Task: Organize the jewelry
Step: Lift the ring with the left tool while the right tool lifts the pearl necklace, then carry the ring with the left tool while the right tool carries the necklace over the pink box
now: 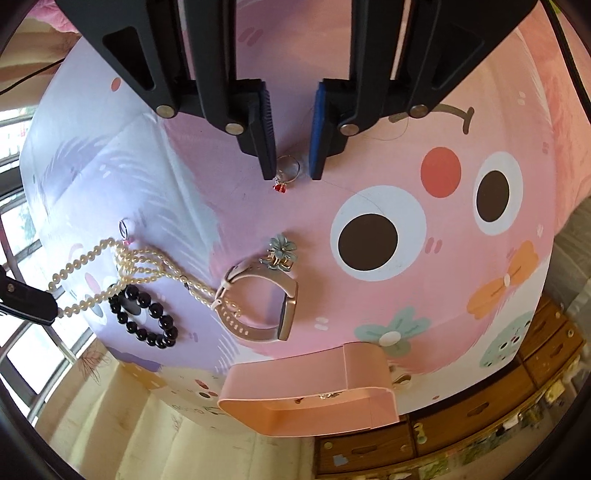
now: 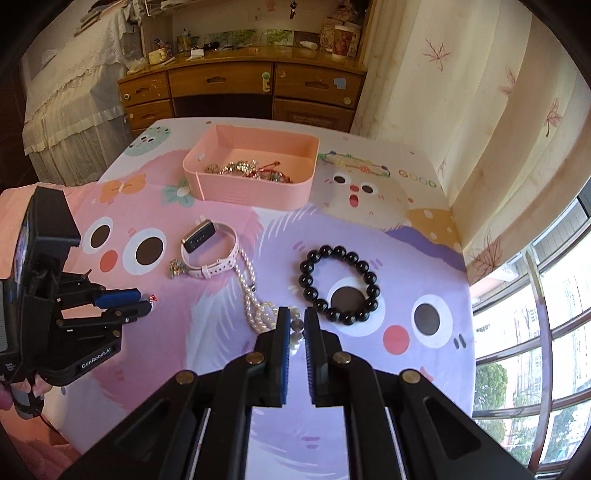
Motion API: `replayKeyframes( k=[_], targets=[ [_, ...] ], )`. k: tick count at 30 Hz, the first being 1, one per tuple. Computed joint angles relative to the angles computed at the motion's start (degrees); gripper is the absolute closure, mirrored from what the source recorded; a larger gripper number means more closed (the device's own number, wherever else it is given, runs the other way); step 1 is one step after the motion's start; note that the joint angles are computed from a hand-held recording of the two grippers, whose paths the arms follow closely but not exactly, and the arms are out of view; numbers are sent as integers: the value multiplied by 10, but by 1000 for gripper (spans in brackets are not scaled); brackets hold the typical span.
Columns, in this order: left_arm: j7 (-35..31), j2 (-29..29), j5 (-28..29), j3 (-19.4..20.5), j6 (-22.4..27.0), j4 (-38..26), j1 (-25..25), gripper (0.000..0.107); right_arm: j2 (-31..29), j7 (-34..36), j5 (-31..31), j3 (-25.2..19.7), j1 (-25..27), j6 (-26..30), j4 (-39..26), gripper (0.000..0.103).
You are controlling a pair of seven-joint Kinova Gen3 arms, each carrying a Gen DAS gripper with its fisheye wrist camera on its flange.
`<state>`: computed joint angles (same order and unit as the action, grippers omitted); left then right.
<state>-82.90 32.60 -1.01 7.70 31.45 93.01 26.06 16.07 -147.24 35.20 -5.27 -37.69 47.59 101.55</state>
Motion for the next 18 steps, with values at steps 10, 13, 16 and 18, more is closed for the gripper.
replayKeyframes(
  k=[10, 13, 16, 18],
  targets=[
    [64, 6, -19, -29, 5, -12, 34, 78, -25, 66, -15, -3, 35, -20, 9, 96],
    [82, 7, -36, -36, 5, -14, 45, 83, -31, 86, -22, -4, 45, -28, 9, 96],
    [103, 7, -59, -49, 4, -14, 64, 94, -38, 104, -25, -4, 53, -40, 11, 96],
    [105, 6, -62, -43, 1, -11, 57, 94, -40, 118, -30, -4, 60, -46, 10, 96]
  ],
)
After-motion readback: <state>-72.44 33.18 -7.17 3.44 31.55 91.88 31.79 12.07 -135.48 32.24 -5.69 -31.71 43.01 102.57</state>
